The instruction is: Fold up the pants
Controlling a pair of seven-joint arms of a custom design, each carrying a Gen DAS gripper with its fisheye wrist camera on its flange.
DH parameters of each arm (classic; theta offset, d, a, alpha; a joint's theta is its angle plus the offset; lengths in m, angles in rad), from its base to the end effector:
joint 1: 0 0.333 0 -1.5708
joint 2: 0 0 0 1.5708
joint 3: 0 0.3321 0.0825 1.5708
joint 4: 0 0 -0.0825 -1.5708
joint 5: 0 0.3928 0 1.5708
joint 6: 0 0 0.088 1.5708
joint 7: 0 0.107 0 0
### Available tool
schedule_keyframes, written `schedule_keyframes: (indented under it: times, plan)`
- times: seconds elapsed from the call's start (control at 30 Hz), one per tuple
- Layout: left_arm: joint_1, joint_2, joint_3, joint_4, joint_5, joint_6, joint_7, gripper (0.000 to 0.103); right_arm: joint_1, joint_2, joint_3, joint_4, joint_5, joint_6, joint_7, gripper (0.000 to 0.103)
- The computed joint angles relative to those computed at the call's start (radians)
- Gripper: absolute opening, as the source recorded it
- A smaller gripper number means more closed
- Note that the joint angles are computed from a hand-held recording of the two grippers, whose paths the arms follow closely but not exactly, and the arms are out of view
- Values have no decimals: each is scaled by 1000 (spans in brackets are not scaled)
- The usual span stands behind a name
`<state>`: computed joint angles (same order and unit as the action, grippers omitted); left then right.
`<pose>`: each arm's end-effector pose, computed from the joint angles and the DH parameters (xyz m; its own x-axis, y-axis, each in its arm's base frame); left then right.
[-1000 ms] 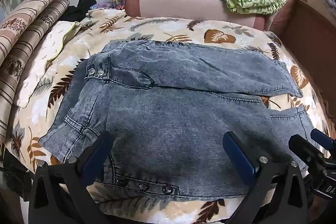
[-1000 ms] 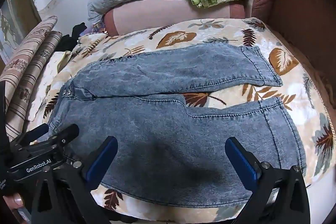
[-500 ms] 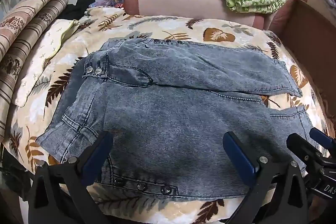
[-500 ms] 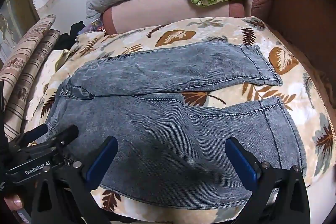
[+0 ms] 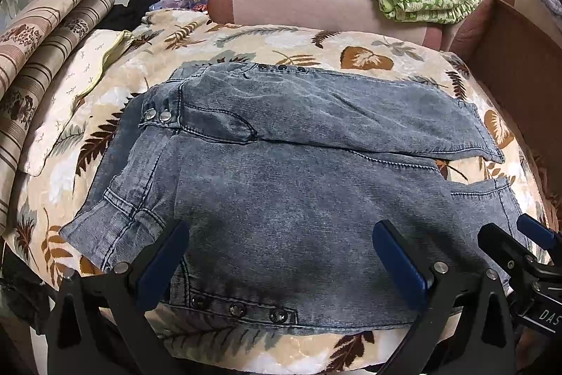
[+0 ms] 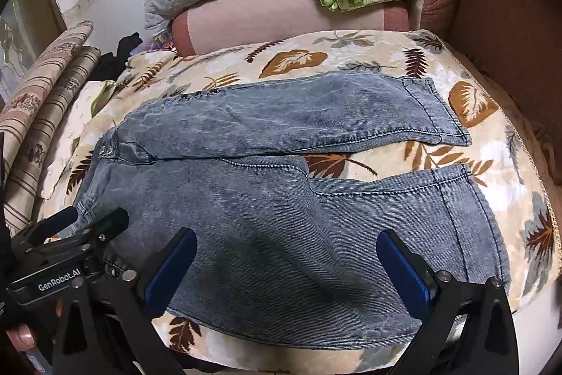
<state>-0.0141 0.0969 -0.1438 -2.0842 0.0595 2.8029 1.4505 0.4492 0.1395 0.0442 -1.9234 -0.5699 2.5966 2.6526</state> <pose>0.6093 -0.0976 0.4629 -0.0934 -0.9950 0.0352 -0.8108 0.0555 -0.5826 0.5607 0.3123 0.4876 -0.1348 -0.9829 -0.1256 -0.7790 0.1835 -0.5996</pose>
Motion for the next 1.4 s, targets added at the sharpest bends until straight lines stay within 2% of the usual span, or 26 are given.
schedule_keyframes:
  times: [0.83, 0.97, 1.03, 1.13, 1.2, 1.3, 1.4]
  plan:
    - [2, -4, -3, -6, -32, -4, 24, 103, 4, 5, -1, 0, -2, 1, 7, 103]
    - [14, -9, -7, -13, -83, -15, 71, 103, 3, 6, 0, -7, 11, 5, 0, 103]
    - [27, -11, -1, -18, -124, -23, 93, 103, -8, -2, 7, -32, 63, 32, -39, 103]
    - [47, -5, 31, -11, -97, -54, 39, 103, -24, -28, 7, -98, 134, 49, -69, 103]
    - [59, -5, 61, -11, -21, -54, -40, 103, -40, -58, 6, -157, 172, 57, -72, 103]
    - [88, 4, 102, 12, 92, -90, -177, 103, -83, -156, -6, -286, 132, 88, 41, 103]
    - [138, 19, 110, 22, 45, -93, -209, 103, -160, -247, -8, -395, 138, 92, 131, 103]
